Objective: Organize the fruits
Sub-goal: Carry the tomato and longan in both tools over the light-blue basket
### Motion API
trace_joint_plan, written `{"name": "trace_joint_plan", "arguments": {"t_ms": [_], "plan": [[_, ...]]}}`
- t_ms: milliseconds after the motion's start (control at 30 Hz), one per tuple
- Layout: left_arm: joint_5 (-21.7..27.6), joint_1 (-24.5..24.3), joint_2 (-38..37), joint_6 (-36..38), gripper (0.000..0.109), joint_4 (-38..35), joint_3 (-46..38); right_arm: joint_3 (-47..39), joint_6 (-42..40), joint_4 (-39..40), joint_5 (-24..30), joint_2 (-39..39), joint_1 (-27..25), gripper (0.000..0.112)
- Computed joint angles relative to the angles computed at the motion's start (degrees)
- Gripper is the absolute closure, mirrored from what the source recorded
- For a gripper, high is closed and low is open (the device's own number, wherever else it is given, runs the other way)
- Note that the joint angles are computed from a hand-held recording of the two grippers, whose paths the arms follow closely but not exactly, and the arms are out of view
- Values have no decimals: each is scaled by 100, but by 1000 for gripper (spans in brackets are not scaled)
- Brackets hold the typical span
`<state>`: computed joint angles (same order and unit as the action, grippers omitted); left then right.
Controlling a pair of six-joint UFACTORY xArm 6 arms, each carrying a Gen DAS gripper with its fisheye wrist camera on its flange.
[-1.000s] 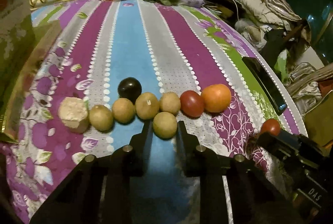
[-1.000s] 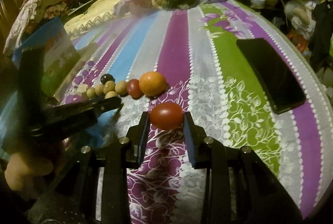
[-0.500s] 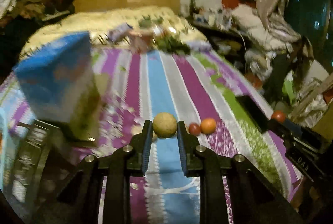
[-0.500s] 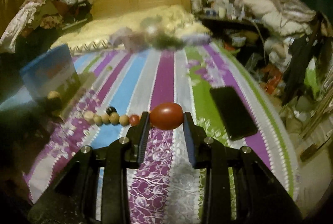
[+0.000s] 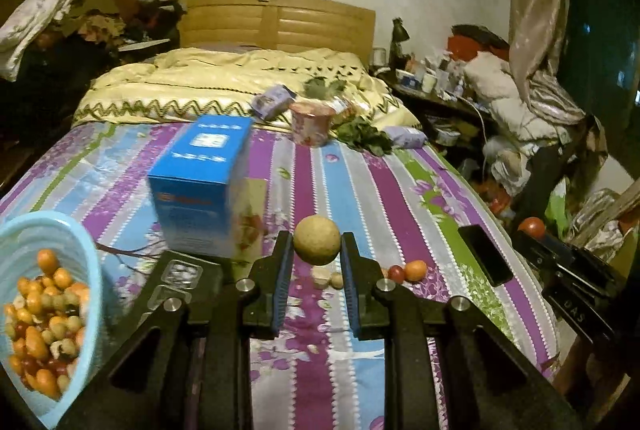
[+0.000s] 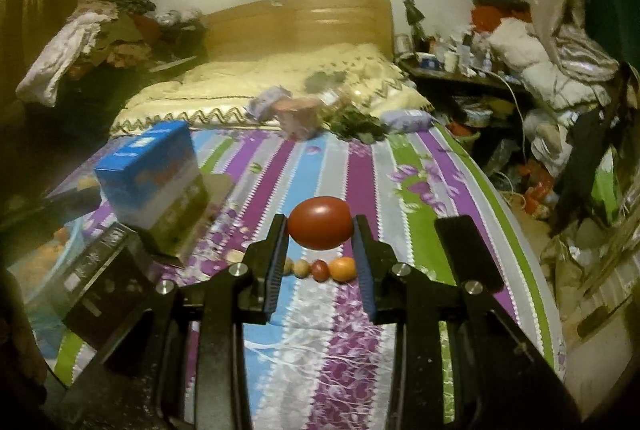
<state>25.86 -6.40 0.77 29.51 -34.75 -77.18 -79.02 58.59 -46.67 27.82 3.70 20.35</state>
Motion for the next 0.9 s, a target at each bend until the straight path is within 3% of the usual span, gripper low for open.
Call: {"name": "trace_joint_plan", "arguments": {"t_ms": [433,900], "plan": [[132,967,-259,-151,85,16,-37,-1443,-793,600,196,918,644,80],[195,2200,-201,-244,85,-3,-242,-4131,-2336,1885,772,2679,1355,80]]}}
